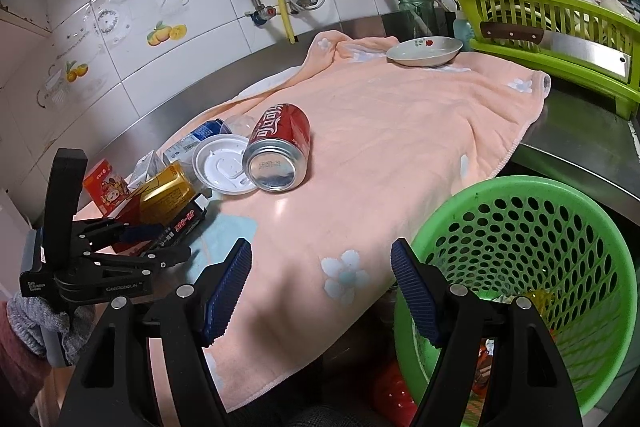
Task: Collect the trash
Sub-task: 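Lower the left gripper onto the black printed box and close it, then grasp the white plastic lid with the right gripper while the left holds the black box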
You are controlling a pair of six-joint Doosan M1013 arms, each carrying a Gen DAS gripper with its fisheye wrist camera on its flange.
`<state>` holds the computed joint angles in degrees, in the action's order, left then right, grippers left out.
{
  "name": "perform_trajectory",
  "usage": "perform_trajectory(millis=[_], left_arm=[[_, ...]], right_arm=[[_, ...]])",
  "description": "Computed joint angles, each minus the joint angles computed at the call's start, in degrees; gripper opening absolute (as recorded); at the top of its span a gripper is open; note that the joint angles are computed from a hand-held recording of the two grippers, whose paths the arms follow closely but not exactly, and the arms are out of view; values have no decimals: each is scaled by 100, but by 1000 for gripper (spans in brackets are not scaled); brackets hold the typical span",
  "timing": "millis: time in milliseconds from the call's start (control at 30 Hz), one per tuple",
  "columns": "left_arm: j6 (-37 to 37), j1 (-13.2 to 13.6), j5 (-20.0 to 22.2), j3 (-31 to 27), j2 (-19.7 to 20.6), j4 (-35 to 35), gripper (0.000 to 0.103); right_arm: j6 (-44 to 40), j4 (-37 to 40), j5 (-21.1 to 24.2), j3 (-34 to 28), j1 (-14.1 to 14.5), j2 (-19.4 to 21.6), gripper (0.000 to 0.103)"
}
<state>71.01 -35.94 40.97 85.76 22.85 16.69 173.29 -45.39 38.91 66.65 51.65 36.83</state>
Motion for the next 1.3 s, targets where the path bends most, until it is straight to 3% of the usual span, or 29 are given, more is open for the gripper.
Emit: perform_trajectory(millis=[500,533,567,600,867,1300], left_arm=[[195,-1,139,-105,80,-42,56],[225,6,161,-118,91,-78,54],[258,14,172,-128,102,-130,46],[305,24,169,-133,109,-193,46],[192,7,-178,56,-40,-93,45],[-194,90,-880,561,-652,49,44]], right_arm=[[-152,88,-13,-77,-8,34,70],[-181,100,6,-96,-8,45,70],[-220,125,7,-108,-11,51,70],[-241,139,-1,-112,-14,54,70],[-525,283,56,-226,-34,96,70],[-1337,709,-1,-752,-73,311,68]])
